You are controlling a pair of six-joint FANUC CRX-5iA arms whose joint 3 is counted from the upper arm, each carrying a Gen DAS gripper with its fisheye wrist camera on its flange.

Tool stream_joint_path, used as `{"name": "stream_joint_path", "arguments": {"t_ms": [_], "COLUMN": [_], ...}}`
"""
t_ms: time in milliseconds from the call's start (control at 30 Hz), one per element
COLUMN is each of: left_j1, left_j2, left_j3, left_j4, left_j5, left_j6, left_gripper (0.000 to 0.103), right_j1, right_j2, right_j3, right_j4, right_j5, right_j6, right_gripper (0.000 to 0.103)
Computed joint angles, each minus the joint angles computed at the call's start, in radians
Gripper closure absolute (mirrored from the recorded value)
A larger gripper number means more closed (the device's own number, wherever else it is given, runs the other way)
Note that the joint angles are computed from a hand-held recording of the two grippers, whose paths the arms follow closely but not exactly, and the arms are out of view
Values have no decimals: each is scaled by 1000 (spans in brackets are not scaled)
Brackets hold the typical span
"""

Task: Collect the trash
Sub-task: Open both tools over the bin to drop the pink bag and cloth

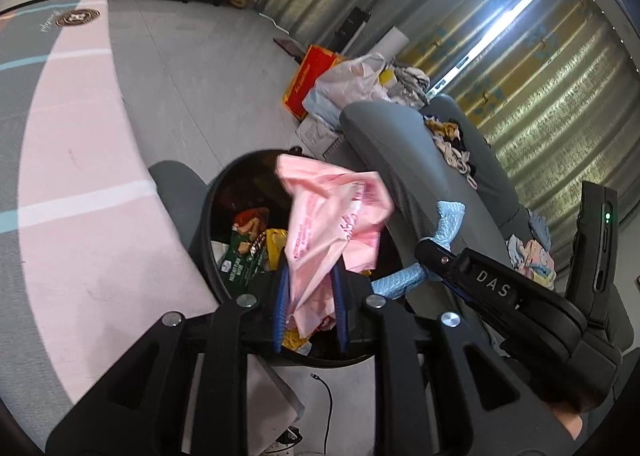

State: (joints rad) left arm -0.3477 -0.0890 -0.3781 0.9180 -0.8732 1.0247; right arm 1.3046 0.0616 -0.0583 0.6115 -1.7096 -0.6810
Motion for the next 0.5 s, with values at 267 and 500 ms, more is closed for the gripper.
{"name": "stream_joint_path", "arguments": {"t_ms": [267, 500], "left_j1": [47, 230], "left_j2": [-51, -178], "left_j3": [-31, -11], "left_j4": [32, -165], "left_j5": [18, 126], "left_j6": [-16, 111], "left_gripper": [18, 3], "right_j1": [13, 12], "right_j2": [-5, 33], "right_j3": [-8, 37], "right_j4": [23, 61], "right_j5": [-5, -29], "right_j6": [-31, 13], "right_gripper": [34, 17]}}
